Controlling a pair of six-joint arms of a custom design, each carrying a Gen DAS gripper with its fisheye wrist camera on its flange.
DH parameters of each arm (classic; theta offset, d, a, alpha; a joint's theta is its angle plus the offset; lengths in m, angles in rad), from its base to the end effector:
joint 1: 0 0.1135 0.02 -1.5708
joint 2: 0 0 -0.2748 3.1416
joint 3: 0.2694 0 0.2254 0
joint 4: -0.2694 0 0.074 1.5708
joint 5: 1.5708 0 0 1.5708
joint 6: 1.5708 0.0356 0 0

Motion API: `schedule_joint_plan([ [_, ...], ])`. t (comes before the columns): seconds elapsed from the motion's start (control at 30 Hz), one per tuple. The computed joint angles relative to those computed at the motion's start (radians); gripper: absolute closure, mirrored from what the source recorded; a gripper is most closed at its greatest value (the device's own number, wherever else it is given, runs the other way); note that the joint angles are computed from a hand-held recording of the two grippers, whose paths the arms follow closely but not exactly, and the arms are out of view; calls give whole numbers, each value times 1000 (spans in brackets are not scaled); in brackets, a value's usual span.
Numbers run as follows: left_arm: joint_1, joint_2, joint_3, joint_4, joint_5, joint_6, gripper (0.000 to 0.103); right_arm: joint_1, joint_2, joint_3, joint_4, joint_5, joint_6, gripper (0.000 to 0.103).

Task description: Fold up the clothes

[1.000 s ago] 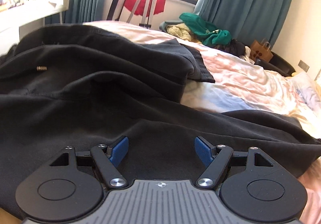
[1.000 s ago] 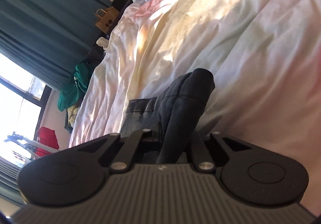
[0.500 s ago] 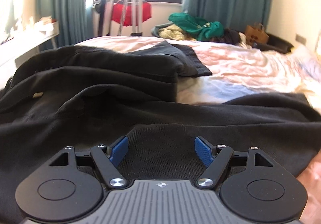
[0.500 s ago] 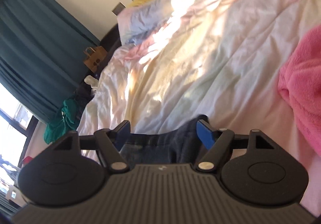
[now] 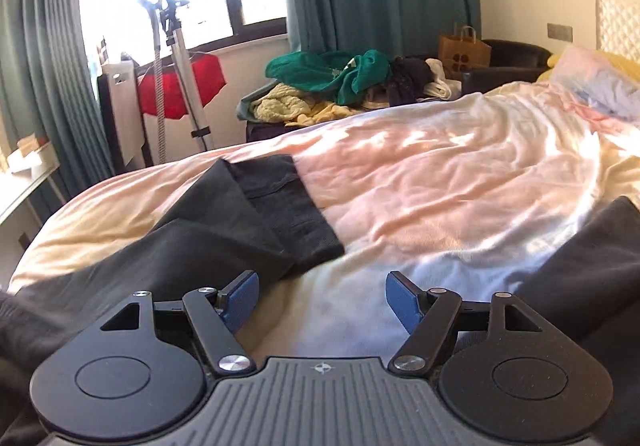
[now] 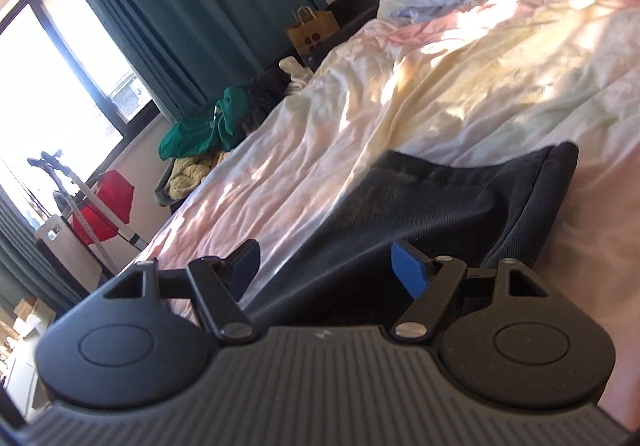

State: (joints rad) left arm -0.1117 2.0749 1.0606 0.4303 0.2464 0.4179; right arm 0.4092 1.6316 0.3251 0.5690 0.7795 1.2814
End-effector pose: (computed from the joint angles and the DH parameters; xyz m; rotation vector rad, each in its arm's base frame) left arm 0.4055 -0.0542 0.1415 0.6948 2.0200 -0.0861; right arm 0.2163 0.0665 0.1270 1.1968 1.6910 0.1194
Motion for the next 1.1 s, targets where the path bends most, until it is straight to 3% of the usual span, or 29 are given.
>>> schedule_joint_plan([
  [0.13,-109,209,257,-42,-105,28,46,-45,87,-3,125,-95,-4,27],
  [0.2,-130,293,388,-109,-148,-10,56,-54,130,-4,185,-108,-9,27],
  [0.33,-141,460,681,-300,-234,-104,65,-88,207,10,254,-133,-30,27],
  [0.47,-126,492,719,-301,-231,-187,79,-124,267,42,264,-172,-29,27],
  [0.53,-124,490,714,-290,-215,-173,98,-128,280,45,278,-173,-32,27],
  [0.73,-155,375,559,-162,-265,-128,102,-132,266,28,294,-173,-23,28],
  [0.83,-156,279,499,-142,-246,-115,102,-130,245,13,292,-163,-14,28],
  [0.93,-167,169,460,-154,-196,-91,102,-128,217,-3,284,-148,-3,28],
  [1.1,-246,22,520,-301,-134,-107,102,-129,170,-29,261,-138,25,28],
])
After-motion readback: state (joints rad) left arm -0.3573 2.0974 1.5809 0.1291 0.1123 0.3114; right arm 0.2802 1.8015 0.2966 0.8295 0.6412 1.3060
